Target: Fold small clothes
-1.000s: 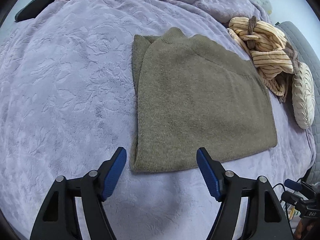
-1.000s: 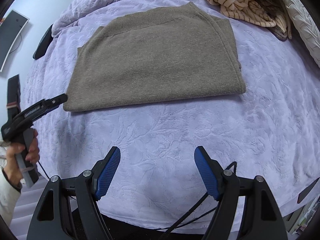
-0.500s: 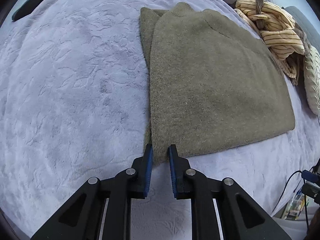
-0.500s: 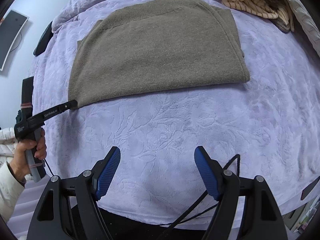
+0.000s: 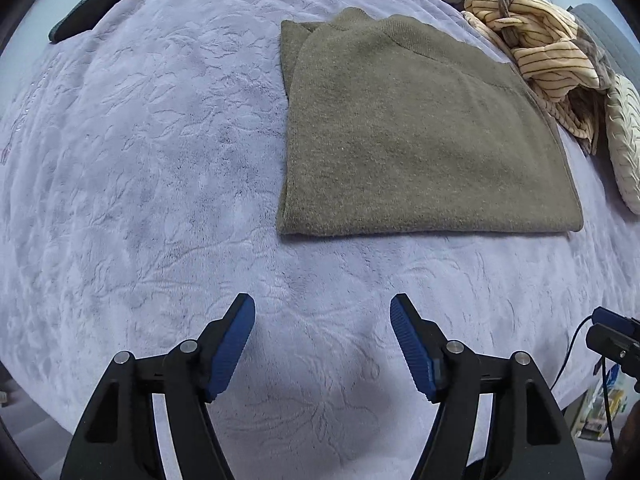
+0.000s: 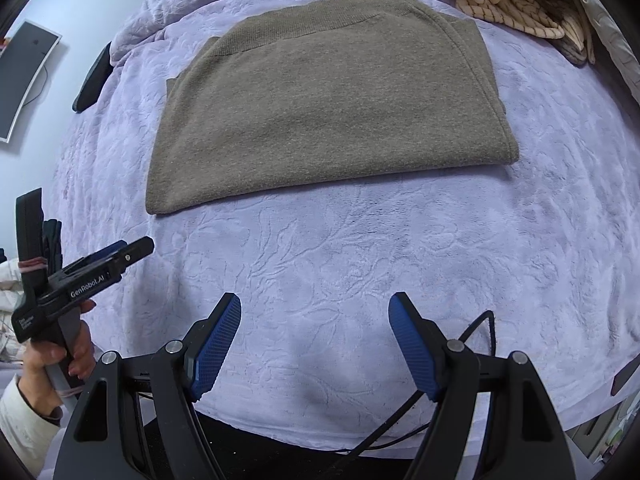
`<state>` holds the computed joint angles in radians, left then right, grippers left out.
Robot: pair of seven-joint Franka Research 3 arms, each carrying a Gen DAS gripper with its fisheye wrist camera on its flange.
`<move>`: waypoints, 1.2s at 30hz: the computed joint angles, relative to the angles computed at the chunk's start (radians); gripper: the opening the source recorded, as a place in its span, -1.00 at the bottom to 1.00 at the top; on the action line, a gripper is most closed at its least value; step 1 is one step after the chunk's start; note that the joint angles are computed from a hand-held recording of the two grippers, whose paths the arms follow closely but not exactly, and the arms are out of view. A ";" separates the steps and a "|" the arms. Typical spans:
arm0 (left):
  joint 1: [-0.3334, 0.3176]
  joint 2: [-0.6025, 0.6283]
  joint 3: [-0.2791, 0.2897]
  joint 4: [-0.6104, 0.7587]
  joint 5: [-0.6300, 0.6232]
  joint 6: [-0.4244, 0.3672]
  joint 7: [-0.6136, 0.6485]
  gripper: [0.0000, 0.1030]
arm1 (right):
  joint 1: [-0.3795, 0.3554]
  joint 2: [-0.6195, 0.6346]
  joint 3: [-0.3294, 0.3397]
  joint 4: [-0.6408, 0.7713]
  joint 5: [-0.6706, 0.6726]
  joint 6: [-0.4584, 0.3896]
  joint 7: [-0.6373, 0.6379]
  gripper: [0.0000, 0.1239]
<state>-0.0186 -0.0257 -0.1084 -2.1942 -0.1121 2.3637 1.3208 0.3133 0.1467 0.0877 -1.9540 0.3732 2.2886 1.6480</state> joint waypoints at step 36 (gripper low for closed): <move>0.030 0.055 0.007 -0.009 -0.457 0.062 0.160 0.38 | 0.042 0.040 0.013 0.000 -0.093 -0.036 0.026 0.43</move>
